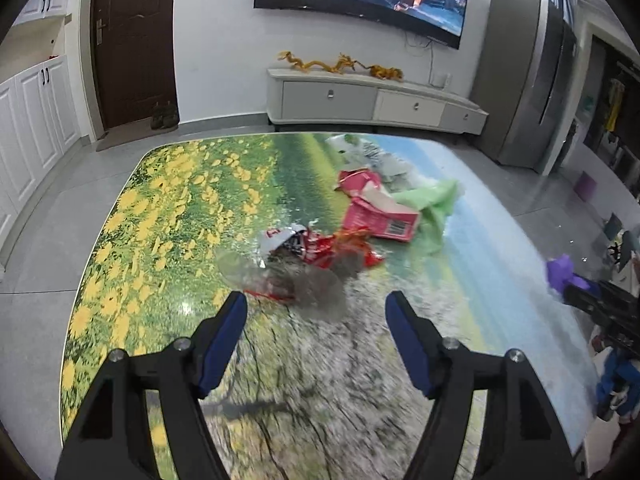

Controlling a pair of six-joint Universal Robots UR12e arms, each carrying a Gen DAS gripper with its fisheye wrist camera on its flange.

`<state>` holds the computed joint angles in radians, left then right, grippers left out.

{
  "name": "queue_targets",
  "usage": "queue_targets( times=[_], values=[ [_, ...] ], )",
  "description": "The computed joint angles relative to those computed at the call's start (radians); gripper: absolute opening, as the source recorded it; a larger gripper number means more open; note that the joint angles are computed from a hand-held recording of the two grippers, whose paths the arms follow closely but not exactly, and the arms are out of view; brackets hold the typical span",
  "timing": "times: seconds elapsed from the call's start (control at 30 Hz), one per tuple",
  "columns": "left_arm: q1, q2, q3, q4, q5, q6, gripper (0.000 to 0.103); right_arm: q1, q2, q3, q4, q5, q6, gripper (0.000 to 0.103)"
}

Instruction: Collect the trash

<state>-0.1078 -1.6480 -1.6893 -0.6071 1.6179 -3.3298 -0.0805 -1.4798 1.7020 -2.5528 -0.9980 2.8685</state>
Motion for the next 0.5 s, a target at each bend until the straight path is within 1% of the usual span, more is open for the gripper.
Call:
queue_targets(
  times=[0.07, 0.2, 0.23, 0.27, 0.3, 0.33, 0.37, 0.43, 0.5],
  values=[
    [0.003, -0.023, 0.017, -0.011, -0.001, -0.005, 0.07, -0.001, 0.006, -0.006, 0.01, -0.01, 0.003, 0.036],
    [-0.001, -0.071, 0.051, -0.043, 0.019, -0.007, 0.07, -0.005, 0.011, -0.01, 0.025, -0.026, 0.014, 0.036],
    [0.0, -0.079, 0.056, -0.055, 0.016, -0.01, 0.067, -0.006, 0.011, -0.011, 0.028, -0.03, 0.014, 0.036],
    [0.002, -0.084, 0.057, -0.062, 0.009, -0.017, 0.049, -0.006, 0.012, -0.012, 0.032, -0.037, 0.015, 0.036],
    [0.0, -0.085, 0.055, -0.065, 0.012, -0.019, 0.046, -0.006, 0.012, -0.012, 0.034, -0.041, 0.017, 0.036],
    [-0.003, -0.082, 0.048, -0.048, 0.021, -0.015, 0.037, -0.007, 0.013, -0.013, 0.035, -0.044, 0.021, 0.036],
    [0.001, -0.076, 0.041, -0.04, -0.002, -0.019, 0.028, -0.008, 0.013, -0.013, 0.033, -0.045, 0.023, 0.036],
    [-0.002, -0.062, 0.026, -0.022, -0.006, -0.014, 0.024, -0.01, 0.012, -0.011, 0.027, -0.044, 0.027, 0.036],
    [-0.007, -0.051, 0.016, -0.015, -0.001, -0.011, 0.022, -0.009, 0.012, -0.01, 0.022, -0.043, 0.029, 0.036]
  ],
)
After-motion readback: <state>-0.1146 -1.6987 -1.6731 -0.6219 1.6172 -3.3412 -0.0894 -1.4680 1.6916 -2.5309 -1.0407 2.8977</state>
